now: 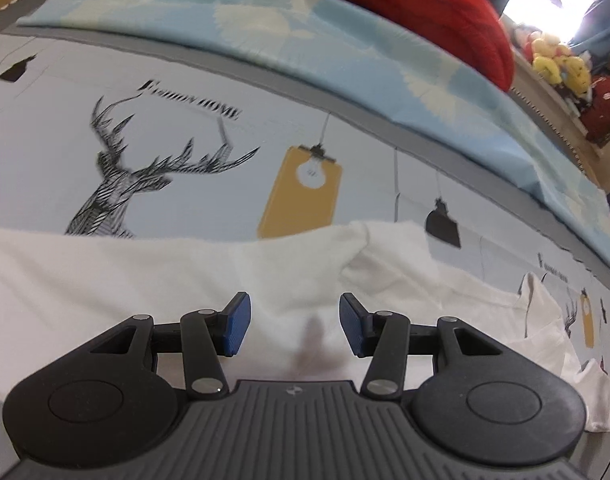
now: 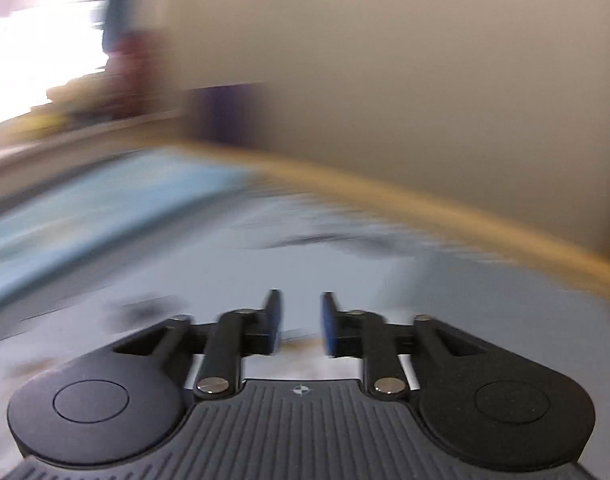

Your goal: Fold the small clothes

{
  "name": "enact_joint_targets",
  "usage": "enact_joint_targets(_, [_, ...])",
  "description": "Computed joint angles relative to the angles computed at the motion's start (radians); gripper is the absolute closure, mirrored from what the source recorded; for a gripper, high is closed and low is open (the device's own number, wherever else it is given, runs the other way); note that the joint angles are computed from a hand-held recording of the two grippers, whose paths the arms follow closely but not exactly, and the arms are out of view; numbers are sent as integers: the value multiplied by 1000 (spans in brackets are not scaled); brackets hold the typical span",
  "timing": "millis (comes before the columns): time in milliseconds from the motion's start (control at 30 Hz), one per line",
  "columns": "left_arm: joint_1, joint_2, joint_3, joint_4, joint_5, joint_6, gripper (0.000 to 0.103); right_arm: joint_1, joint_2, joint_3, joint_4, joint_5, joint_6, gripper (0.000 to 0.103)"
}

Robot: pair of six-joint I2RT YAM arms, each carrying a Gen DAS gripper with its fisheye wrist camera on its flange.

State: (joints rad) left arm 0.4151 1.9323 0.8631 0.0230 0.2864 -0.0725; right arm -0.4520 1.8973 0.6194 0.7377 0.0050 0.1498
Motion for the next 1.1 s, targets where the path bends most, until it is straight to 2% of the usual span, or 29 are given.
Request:
enact_joint_targets(100, [-22,24,-7,58,3,-24,48,166,-55,12,-151,-225,-24,65])
enact_joint_targets(167, [-46,46,-8,96,-12,-29,47,288,-21,78,-281,-302,-13,60])
enact_joint_targets(267, [-88,96,0,162,-81,-28,46,446,76,165,-348,-216,6,60])
enact_joint_targets(333, [-106,140,13,203,-119,-35,46,515,151,255,-456,-150,14,59])
enact_joint_targets(367, [-110,164,20,221,-122,-35,47,542,174,270,-469,-120,23,59])
enact_joint_targets(400, [-110,186,27,238,-122,-26,62,574,170,240,-414,-71,19,59])
enact_joint_targets(433, [-117,208,35,255,-129,-2,92,593,173,246,-408,-43,-6,73])
enact_joint_targets(467, [-121,222,38,275,-132,28,97,596,177,246,-392,-49,-25,91])
enact_joint_targets(567, [-144,211,26,351,-157,65,100,600,173,233,-298,-8,-4,98])
enact_joint_targets(600, [-148,194,6,403,-158,59,100,604,158,210,-238,36,4,103])
enact_joint_targets(667, [-160,160,-47,533,-149,51,100,602,136,196,-163,93,63,103])
enact_joint_targets(733, [-186,131,-92,630,-182,70,92,606,130,197,-144,181,110,103])
enact_joint_targets(767, [-198,113,-93,612,-206,84,81,600,132,217,-188,188,112,103])
enact_joint_targets(800, [-201,90,-85,555,-205,101,56,587,122,237,-255,157,122,103])
enact_joint_targets(833, [-195,64,-82,503,-188,114,53,579,96,228,-284,146,127,103])
enact_joint_targets(867, [-187,32,-90,465,-178,118,54,578,68,211,-295,152,118,101])
enact_joint_targets(933, [-159,-48,-112,392,-139,119,54,569,-20,145,-303,141,66,91])
enact_joint_targets(967, [-135,-101,-126,344,-102,118,54,562,-84,101,-317,122,51,90])
enact_joint_targets(1100, [-54,-354,-186,108,-23,129,55,527,-405,-80,-447,-43,-22,90])
